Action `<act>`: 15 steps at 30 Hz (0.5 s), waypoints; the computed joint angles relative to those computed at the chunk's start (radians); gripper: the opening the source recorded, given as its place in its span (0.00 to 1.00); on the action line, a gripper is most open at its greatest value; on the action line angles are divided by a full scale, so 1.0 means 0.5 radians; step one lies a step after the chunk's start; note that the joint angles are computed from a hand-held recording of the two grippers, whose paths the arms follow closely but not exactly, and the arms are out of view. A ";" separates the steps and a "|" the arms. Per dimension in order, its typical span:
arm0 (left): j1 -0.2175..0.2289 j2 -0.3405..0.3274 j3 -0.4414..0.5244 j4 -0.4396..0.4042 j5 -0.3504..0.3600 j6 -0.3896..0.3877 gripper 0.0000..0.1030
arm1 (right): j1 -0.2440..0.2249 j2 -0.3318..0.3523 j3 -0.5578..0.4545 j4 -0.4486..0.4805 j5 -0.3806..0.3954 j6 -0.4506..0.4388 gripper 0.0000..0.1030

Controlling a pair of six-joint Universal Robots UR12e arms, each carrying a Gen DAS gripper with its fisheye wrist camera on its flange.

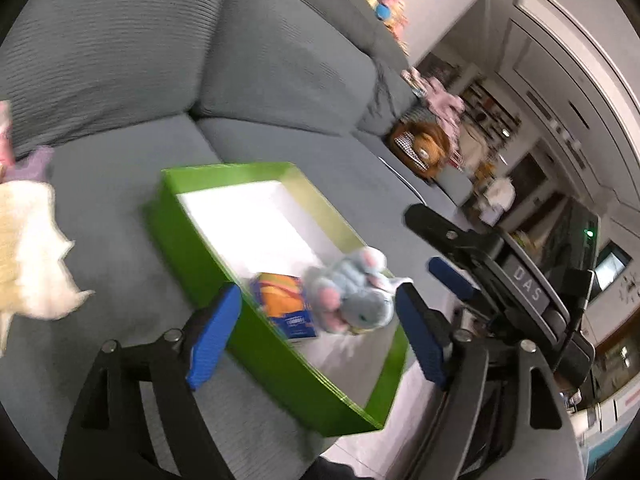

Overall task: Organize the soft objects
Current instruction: 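Move the right gripper back to the pile toward the beige towel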

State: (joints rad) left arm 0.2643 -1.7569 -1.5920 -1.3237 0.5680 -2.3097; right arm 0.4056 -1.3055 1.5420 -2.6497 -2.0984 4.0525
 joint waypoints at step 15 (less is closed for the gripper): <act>0.301 0.126 -0.378 1.469 0.390 -0.849 0.87 | 0.112 0.144 -0.254 0.170 -0.067 -0.310 0.97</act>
